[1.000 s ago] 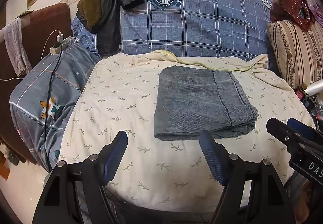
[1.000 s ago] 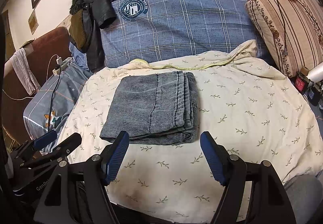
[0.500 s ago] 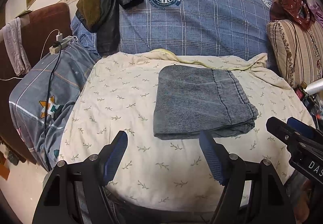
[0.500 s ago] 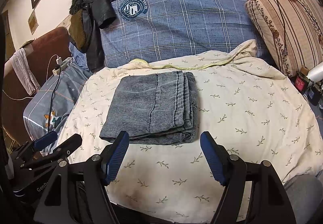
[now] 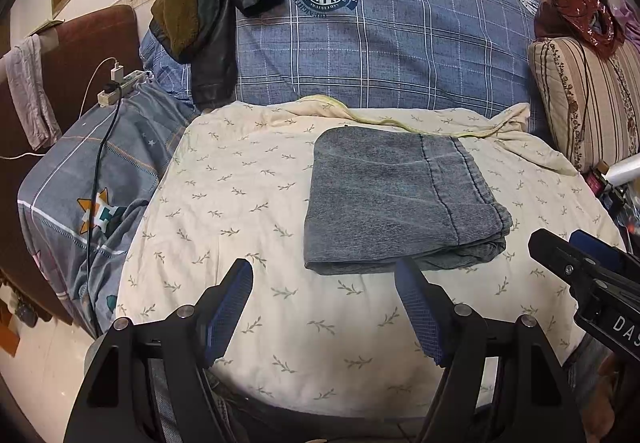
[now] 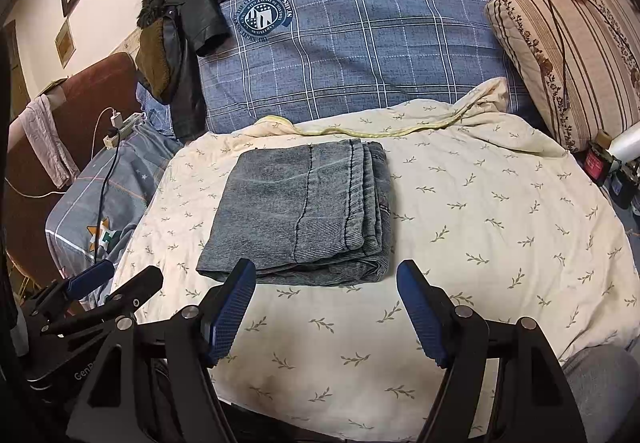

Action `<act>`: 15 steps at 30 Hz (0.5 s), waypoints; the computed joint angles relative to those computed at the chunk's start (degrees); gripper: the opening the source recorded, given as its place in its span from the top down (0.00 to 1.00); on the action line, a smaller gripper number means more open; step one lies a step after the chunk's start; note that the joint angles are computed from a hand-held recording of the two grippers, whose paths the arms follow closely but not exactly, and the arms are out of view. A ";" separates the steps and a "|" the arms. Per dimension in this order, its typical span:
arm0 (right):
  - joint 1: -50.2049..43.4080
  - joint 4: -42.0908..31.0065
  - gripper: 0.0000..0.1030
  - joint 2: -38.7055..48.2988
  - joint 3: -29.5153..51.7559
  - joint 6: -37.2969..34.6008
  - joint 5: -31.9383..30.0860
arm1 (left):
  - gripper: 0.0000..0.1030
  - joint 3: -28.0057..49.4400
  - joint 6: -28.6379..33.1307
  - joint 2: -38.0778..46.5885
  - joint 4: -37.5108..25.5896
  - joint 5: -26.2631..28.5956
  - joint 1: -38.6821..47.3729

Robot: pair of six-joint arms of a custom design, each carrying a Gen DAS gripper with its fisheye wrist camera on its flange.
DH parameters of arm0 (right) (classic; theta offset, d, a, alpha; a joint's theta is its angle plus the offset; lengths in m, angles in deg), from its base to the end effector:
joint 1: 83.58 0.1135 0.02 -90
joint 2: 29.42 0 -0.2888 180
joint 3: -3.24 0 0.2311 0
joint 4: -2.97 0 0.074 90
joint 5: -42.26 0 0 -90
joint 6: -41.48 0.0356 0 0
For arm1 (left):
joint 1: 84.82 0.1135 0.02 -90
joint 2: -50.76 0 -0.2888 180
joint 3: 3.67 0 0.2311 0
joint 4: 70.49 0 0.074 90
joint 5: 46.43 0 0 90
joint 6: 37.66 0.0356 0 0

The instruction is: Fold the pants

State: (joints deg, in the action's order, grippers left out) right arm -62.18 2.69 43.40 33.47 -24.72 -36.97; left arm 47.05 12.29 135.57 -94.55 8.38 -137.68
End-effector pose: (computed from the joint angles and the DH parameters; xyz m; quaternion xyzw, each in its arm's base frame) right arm 0.1744 0.0612 0.1589 0.0566 0.9116 0.0735 0.4005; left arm 0.1611 -0.1787 0.1840 0.0198 0.9202 0.0107 0.3909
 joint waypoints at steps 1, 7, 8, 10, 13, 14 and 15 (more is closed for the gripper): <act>0.00 0.00 0.28 0.00 0.00 0.00 0.00 | 0.29 -0.04 0.06 -0.09 0.02 0.03 0.03; 0.37 0.01 0.28 -0.02 -0.05 0.31 0.34 | 0.29 0.02 -0.10 -0.16 -0.23 -0.10 -0.07; 0.42 0.20 0.28 0.17 -0.08 0.35 0.38 | 0.29 0.02 -0.07 -0.15 -0.25 -0.05 -0.07; 0.36 0.27 0.28 0.17 -0.09 0.32 0.32 | 0.29 0.04 -0.21 -0.15 -0.28 -0.20 -0.16; 0.27 0.25 0.28 0.17 -0.09 0.22 0.24 | 0.29 0.08 -0.21 -0.18 -0.38 -0.12 -0.14; 0.27 0.25 0.28 0.17 -0.09 0.22 0.24 | 0.29 0.13 -0.20 -0.15 -0.41 -0.11 -0.15; 0.27 0.25 0.28 0.17 -0.09 0.22 0.24 | 0.29 0.13 -0.23 -0.15 -0.44 -0.18 -0.19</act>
